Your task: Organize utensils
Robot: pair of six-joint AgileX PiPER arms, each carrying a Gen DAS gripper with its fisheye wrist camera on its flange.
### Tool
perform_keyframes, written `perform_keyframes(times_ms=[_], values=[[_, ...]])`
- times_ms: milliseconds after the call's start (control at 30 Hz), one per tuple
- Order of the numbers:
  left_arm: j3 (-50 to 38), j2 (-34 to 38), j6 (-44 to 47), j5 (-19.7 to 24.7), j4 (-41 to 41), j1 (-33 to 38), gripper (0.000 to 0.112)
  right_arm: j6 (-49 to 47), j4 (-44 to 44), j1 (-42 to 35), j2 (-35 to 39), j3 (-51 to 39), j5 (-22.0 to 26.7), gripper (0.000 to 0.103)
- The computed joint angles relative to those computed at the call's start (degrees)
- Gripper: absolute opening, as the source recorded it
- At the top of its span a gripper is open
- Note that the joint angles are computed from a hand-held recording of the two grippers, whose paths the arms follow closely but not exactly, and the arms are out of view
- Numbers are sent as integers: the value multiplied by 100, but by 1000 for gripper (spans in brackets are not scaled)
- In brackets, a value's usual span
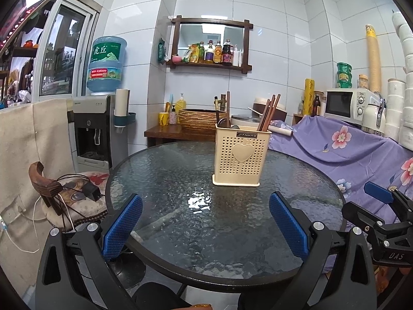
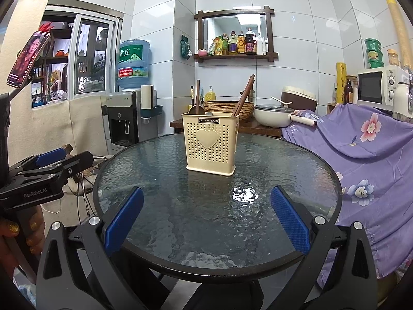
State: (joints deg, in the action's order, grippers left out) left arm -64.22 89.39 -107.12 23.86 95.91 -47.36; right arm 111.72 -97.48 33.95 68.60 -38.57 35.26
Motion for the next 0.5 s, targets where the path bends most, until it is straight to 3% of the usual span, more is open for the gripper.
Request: perform_keyframes(times_ms=[500], values=[[-29,11,124,4,-84,-20,96,-3,16,24,11,15,8,97]])
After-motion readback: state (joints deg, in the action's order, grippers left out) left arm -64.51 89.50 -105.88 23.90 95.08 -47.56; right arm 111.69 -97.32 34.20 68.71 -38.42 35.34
